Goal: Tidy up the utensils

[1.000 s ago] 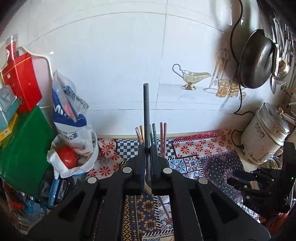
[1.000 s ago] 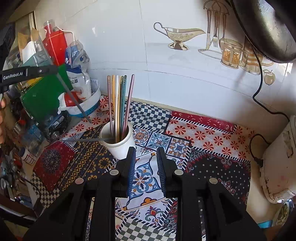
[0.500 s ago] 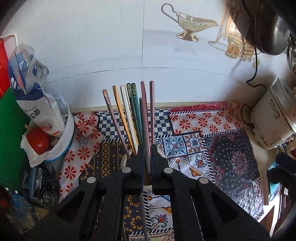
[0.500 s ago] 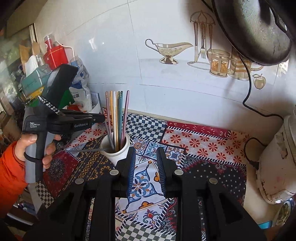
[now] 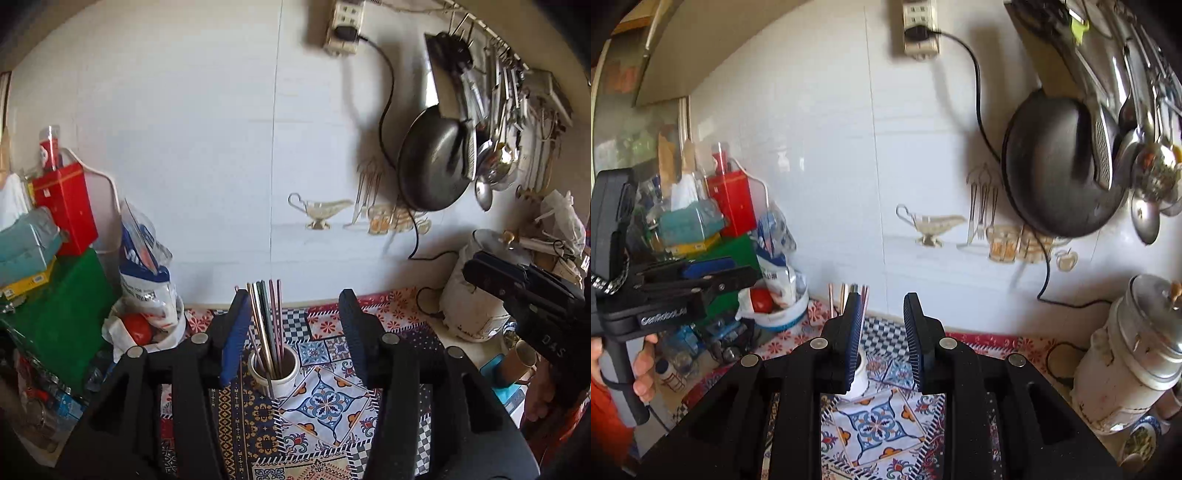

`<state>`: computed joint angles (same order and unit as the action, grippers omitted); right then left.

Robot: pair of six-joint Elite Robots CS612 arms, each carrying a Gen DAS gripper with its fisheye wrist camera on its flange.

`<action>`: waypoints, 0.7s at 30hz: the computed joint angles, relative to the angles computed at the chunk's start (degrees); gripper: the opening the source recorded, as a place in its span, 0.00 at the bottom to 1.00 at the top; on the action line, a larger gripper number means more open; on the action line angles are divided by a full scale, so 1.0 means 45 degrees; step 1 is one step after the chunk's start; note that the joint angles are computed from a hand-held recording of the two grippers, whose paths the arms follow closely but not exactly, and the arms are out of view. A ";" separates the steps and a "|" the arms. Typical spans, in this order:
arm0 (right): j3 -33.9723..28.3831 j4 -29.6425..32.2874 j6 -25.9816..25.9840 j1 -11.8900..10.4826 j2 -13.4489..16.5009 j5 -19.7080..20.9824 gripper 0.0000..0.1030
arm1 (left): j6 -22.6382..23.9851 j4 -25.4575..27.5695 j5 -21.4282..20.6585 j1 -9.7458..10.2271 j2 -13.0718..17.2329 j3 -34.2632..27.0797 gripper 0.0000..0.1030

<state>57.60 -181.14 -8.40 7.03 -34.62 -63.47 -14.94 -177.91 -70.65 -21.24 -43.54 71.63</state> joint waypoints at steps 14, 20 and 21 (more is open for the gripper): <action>0.2770 -0.5180 0.1896 0.0096 -0.1257 -0.1014 0.82 | 0.0954 -0.4896 0.3165 -0.1218 -0.1366 0.2812 0.98; 0.3671 -0.5458 0.1483 0.0164 -0.1678 -0.1947 0.96 | 0.0850 -0.5227 0.3588 -0.1490 -0.1596 0.3418 0.99; 0.3784 -0.5505 0.1422 0.0175 -0.1721 -0.2024 0.97 | 0.0810 -0.5227 0.3602 -0.1521 -0.1633 0.3514 0.99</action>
<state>74.63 -205.91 -2.00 7.82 -42.37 -72.58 -11.29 -201.43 -54.44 -28.08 -50.89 87.44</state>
